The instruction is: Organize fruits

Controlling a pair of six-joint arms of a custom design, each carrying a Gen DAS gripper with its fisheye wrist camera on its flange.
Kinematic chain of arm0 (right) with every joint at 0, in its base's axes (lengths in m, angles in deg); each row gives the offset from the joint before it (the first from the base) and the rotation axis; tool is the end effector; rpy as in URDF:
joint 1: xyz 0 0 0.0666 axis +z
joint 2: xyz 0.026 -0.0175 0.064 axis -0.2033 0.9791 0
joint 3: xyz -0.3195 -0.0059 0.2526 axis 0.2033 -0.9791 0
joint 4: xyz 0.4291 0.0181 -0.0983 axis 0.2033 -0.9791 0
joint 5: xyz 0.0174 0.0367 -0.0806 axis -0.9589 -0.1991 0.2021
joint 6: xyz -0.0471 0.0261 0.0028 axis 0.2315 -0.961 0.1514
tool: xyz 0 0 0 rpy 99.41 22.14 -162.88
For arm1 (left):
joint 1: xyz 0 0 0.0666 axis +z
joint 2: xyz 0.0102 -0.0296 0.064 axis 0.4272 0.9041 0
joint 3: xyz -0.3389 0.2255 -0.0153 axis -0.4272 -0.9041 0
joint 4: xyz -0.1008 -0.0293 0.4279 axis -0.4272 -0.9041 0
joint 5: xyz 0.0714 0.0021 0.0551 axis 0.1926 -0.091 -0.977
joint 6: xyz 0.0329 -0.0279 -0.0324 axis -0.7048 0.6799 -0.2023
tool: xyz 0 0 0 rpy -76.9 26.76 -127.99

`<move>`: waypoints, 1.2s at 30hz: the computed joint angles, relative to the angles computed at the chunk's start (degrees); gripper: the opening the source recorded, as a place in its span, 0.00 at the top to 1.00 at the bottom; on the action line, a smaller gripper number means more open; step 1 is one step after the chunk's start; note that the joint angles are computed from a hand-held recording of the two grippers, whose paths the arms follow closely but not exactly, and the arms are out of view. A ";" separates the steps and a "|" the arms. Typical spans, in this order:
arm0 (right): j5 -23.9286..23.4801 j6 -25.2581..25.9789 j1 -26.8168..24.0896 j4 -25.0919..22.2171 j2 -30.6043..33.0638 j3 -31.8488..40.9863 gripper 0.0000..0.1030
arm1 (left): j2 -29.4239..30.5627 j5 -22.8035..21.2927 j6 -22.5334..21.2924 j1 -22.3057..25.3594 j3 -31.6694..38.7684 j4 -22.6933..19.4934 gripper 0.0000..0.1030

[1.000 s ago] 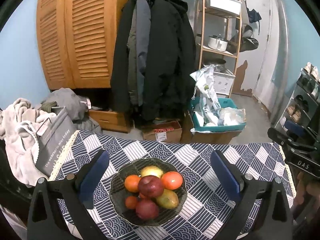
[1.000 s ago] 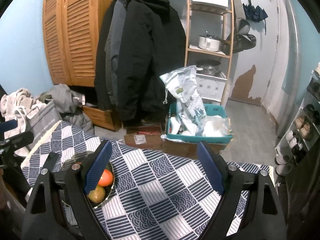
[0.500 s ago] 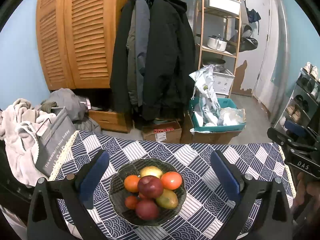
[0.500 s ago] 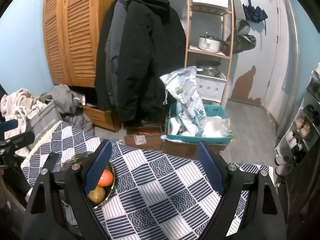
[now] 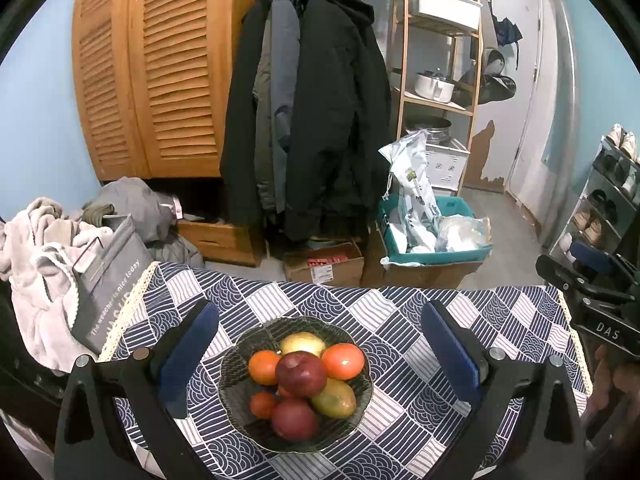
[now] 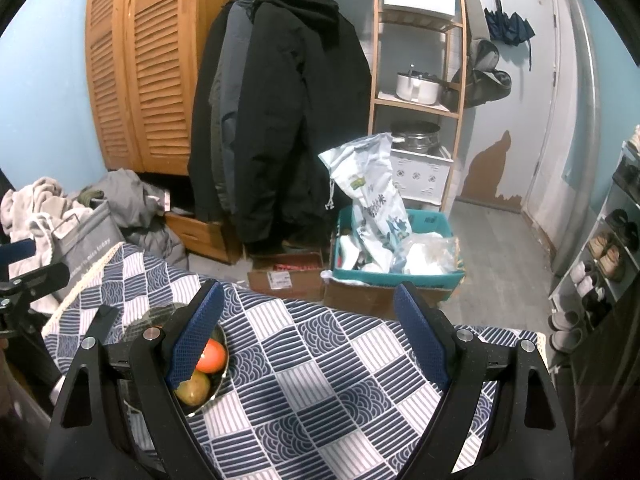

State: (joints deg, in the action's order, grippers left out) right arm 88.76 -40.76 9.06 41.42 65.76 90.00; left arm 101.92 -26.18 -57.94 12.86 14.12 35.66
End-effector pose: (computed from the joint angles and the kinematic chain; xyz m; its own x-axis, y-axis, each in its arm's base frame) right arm 0.5986 0.2218 0.5406 -0.5746 -0.0972 -0.8126 -0.1867 0.9823 0.0145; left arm 0.5853 -0.1245 0.5527 -0.6350 -0.0117 -0.7724 0.0154 0.9995 -0.0278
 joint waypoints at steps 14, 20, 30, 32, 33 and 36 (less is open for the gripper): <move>-0.13 0.08 -0.13 -0.02 -0.05 0.11 0.17 | -0.10 -0.44 0.01 0.06 0.26 0.28 0.01; -0.13 0.24 -0.47 0.48 -0.08 0.48 0.17 | -1.05 -1.30 -0.36 -0.03 -0.86 1.88 0.01; 1.39 1.66 -0.05 4.22 -1.80 -1.50 0.17 | -2.27 -1.73 -0.29 -0.53 -2.02 4.03 0.01; 1.71 2.06 0.04 4.82 -2.01 -1.80 0.17 | -2.50 -1.89 -0.19 -0.74 -2.24 4.56 0.01; 1.82 2.11 0.11 5.16 -2.22 -2.12 0.17 | -2.68 -2.00 -0.17 -0.79 -2.46 5.00 0.01; 2.13 2.34 0.11 6.53 -2.78 -2.82 0.17 | -3.11 -2.28 -0.17 -0.82 -3.03 6.19 0.01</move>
State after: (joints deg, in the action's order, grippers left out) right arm 90.89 -38.42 9.17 47.96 62.98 87.17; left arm 98.80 -28.46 -58.11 12.05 11.09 41.85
